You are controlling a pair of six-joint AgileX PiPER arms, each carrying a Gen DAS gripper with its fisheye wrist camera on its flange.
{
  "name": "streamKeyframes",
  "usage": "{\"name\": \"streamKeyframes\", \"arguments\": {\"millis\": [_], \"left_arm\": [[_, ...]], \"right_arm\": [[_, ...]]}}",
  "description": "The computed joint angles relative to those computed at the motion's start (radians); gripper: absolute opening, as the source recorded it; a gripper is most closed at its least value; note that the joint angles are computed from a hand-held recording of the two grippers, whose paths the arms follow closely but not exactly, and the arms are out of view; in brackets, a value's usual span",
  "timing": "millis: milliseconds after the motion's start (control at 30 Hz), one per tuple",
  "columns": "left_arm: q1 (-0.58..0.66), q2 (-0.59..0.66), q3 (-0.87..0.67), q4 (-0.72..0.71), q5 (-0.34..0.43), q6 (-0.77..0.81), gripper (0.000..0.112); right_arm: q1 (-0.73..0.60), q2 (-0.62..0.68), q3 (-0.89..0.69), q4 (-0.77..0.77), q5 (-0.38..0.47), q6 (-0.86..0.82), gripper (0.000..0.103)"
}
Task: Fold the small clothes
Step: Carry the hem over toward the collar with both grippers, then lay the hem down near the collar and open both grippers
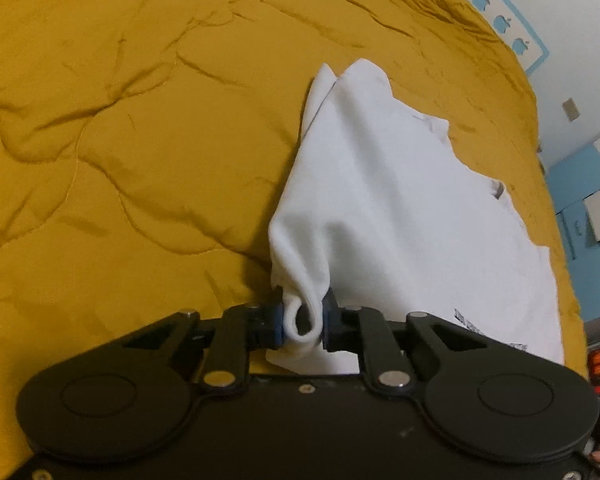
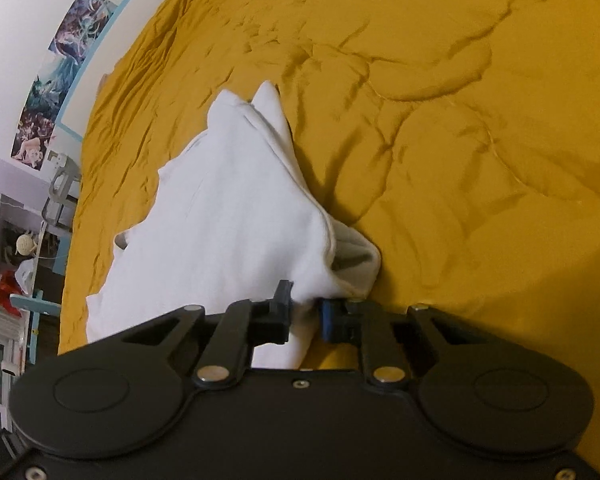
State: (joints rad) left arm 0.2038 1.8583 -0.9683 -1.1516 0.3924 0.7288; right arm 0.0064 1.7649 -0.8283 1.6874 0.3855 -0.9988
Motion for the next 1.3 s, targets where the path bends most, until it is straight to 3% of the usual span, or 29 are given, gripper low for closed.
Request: {"name": "streamKeyframes", "arguments": {"millis": [200, 367, 667, 900, 1033, 1133, 1200, 1300], "left_arm": [[-0.028, -0.042, 0.012, 0.085, -0.037, -0.073, 0.010], [-0.001, -0.127, 0.037, 0.127, 0.013, -0.106, 0.009], [0.005, -0.441, 0.158, 0.302, 0.112, -0.195, 0.008], [0.200, -0.764, 0.382, 0.334, 0.362, -0.137, 0.008], [0.434, -0.934, 0.506, 0.339, 0.584, -0.016, 0.008], [0.602, -0.989, 0.581, 0.364, 0.696, 0.088, 0.009], [0.641, -0.977, 0.637, 0.384, 0.681, 0.131, 0.009], [0.614, -0.878, 0.697, 0.400, 0.566, 0.183, 0.013]], "right_arm": [[0.000, -0.041, -0.005, -0.096, -0.007, 0.054, 0.011], [-0.010, -0.108, -0.001, -0.173, 0.018, 0.114, 0.009], [-0.008, -0.361, 0.053, -0.451, 0.097, 0.360, 0.007], [-0.129, -0.661, 0.236, -0.619, 0.276, 0.446, 0.007], [-0.282, -0.829, 0.354, -0.674, 0.441, 0.444, 0.007], [-0.437, -0.911, 0.437, -0.703, 0.565, 0.389, 0.007], [-0.504, -0.897, 0.481, -0.702, 0.588, 0.333, 0.007], [-0.530, -0.828, 0.545, -0.670, 0.533, 0.253, 0.007]]}}
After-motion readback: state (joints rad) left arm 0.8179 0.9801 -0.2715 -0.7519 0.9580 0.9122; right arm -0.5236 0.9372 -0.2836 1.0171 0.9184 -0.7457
